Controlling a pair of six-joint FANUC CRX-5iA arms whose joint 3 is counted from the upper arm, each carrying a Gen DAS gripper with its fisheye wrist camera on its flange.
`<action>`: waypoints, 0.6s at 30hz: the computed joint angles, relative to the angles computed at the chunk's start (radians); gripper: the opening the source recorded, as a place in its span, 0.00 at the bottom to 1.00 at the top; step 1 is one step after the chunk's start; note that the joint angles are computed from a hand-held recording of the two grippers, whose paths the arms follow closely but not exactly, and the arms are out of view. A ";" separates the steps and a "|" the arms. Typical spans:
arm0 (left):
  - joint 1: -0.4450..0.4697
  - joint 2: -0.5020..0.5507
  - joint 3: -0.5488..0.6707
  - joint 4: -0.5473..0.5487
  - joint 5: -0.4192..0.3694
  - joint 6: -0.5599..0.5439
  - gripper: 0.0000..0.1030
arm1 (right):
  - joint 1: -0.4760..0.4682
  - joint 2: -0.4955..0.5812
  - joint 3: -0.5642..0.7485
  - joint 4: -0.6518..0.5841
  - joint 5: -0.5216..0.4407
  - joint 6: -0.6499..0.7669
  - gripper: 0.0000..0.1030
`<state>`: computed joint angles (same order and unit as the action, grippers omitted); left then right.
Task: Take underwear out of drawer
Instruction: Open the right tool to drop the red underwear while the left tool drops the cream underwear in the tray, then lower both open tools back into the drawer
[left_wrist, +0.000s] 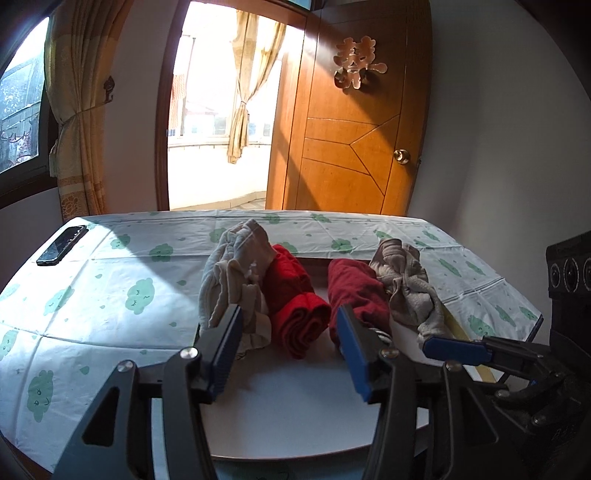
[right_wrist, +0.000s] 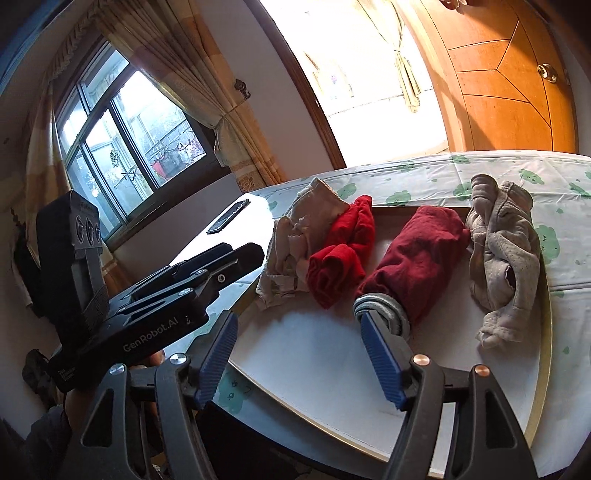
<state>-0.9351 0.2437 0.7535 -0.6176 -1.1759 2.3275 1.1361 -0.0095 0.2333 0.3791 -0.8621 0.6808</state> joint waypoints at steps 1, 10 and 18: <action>-0.009 -0.010 -0.016 -0.003 0.008 0.004 0.52 | 0.009 -0.017 -0.025 0.014 0.009 -0.006 0.69; -0.091 -0.083 -0.141 -0.016 0.037 0.036 0.56 | 0.080 -0.154 -0.217 0.078 0.039 -0.053 0.70; -0.156 -0.117 -0.227 -0.026 0.027 0.072 0.58 | 0.143 -0.248 -0.367 0.173 0.028 -0.142 0.70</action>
